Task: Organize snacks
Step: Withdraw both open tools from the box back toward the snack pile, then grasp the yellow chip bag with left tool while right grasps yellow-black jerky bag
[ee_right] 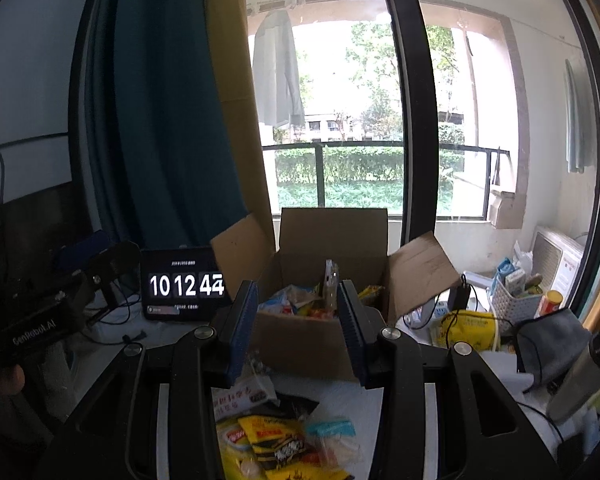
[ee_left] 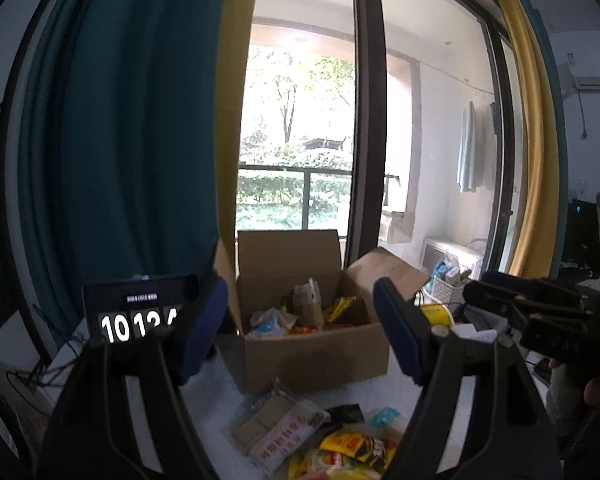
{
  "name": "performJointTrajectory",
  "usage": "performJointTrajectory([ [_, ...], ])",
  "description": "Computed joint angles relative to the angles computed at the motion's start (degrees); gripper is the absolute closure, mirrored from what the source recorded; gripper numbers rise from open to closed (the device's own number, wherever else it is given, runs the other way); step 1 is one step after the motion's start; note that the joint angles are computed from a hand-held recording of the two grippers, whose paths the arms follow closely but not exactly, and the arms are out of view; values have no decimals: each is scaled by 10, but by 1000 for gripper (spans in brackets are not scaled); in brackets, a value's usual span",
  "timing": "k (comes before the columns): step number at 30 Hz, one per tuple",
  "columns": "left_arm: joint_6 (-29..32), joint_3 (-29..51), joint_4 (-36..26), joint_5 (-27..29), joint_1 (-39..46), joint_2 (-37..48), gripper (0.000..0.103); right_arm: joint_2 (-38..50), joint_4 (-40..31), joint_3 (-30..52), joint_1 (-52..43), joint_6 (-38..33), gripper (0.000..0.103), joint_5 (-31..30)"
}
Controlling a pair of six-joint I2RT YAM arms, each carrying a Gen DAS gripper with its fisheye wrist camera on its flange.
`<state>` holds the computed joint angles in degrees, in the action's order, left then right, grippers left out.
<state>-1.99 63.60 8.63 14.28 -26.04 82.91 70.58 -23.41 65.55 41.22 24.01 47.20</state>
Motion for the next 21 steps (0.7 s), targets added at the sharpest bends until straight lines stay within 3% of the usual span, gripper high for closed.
performJointTrajectory([
  [10, 21, -115, 14, 16, 13, -39, 27, -22, -24, -70, 54, 79, 59, 21],
  [18, 33, -172, 12, 31, 27, -15, 27, -3, -15, -141, 59, 132, 59, -24],
  [21, 34, -192, 19, 34, 33, 1, 27, 11, 2, -168, 60, 147, 48, -50],
])
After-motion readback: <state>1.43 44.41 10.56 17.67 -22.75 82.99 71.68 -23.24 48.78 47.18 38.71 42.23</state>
